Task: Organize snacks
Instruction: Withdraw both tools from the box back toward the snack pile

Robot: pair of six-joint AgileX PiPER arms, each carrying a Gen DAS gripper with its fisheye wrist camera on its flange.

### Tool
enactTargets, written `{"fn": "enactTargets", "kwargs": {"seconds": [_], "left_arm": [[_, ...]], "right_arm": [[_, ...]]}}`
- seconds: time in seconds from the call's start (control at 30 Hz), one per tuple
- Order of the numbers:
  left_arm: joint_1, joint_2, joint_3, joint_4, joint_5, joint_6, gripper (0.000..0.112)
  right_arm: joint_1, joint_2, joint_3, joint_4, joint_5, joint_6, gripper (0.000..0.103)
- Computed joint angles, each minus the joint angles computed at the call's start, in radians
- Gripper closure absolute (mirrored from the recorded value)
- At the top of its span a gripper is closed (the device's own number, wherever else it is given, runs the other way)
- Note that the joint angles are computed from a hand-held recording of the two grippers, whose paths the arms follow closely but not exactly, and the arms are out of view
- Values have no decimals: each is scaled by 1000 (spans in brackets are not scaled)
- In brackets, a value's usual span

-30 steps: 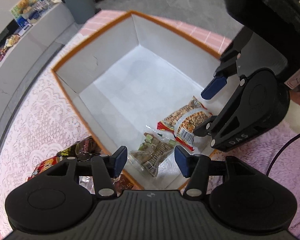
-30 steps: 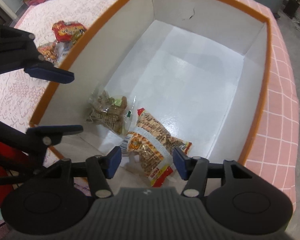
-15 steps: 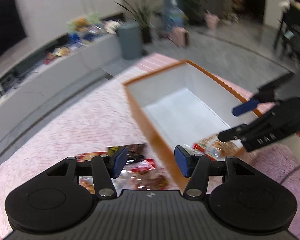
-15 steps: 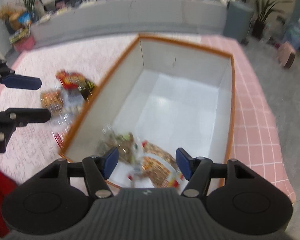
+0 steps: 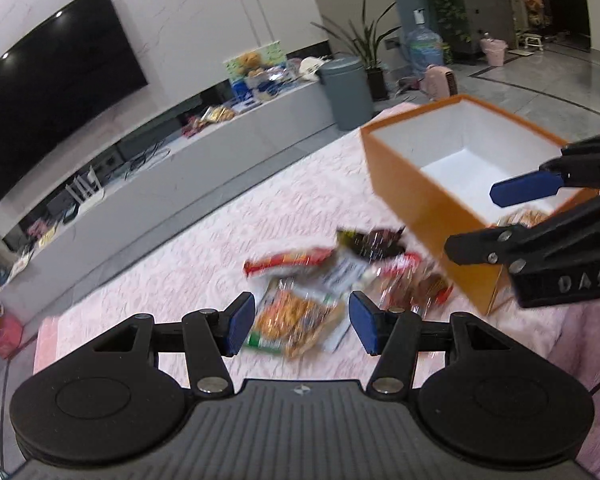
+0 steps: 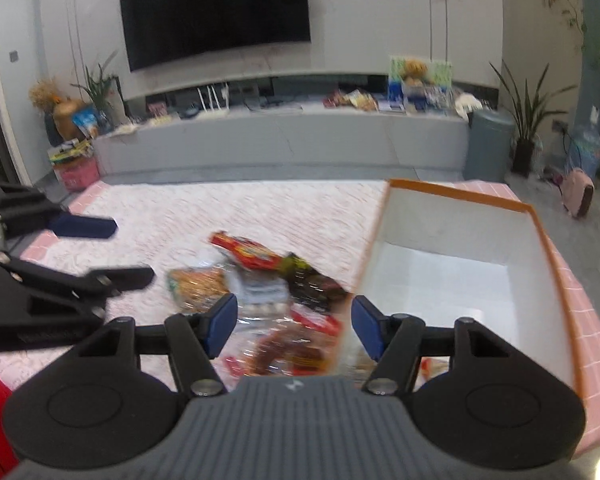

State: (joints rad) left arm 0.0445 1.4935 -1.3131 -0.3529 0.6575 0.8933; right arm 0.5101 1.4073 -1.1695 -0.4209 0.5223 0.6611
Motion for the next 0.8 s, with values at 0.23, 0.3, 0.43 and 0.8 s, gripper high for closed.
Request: {"fn": "enactTargets", "kwargs": {"seconds": [0.23, 0.3, 0.43, 0.8], "left_arm": [[144, -4, 104, -211, 1, 178, 48], [170, 5, 121, -267, 12, 224, 48], [190, 38, 120, -306, 36, 245, 48], [177, 171, 23, -425, 198, 241, 51]], "right_arm": [[131, 115, 50, -250, 3, 386, 52], [150, 152, 53, -322, 21, 489, 52], [148, 196, 48, -381, 44, 573, 52], [120, 226, 60, -397, 95, 602, 57]]}}
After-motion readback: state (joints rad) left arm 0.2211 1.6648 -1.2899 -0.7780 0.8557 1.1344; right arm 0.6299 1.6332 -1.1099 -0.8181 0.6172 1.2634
